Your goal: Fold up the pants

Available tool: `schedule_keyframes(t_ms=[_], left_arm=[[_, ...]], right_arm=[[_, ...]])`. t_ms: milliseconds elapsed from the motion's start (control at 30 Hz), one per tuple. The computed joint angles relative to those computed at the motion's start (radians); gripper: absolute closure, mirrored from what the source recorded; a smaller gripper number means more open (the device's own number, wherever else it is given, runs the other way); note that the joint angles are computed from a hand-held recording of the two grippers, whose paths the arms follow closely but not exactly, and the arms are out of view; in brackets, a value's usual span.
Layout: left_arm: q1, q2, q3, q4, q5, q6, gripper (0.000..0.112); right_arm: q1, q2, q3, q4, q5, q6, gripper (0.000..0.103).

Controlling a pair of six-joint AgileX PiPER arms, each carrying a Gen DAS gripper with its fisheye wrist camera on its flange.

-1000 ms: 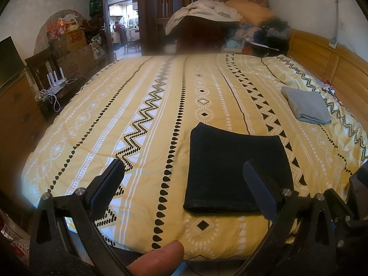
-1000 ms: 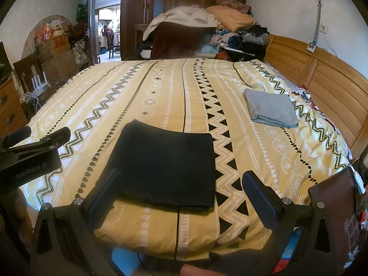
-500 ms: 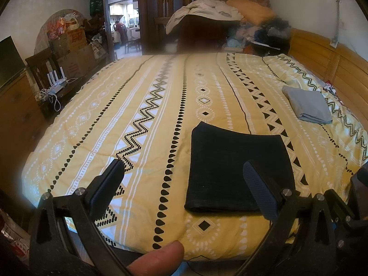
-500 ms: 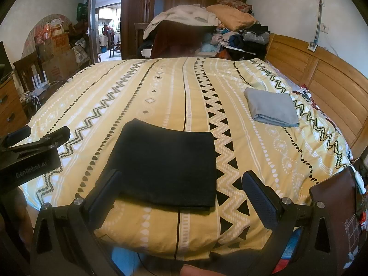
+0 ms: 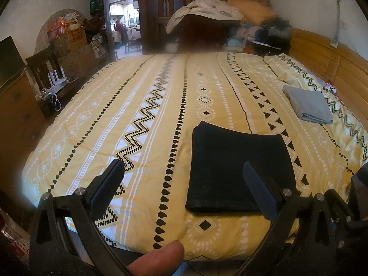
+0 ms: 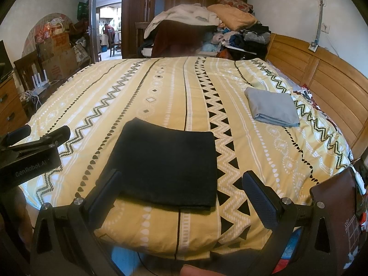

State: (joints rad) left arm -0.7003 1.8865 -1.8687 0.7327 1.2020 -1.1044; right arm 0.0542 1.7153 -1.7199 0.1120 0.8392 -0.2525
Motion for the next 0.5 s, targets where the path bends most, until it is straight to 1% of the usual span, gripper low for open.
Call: schedule_keyframes(t_ms=[500], left_arm=[[-0.005, 0.0, 0.006, 0.001, 0.005, -0.007, 0.01]], right_arm=[[-0.003, 0.012, -0.011, 0.007, 0.006, -0.013, 0.0]])
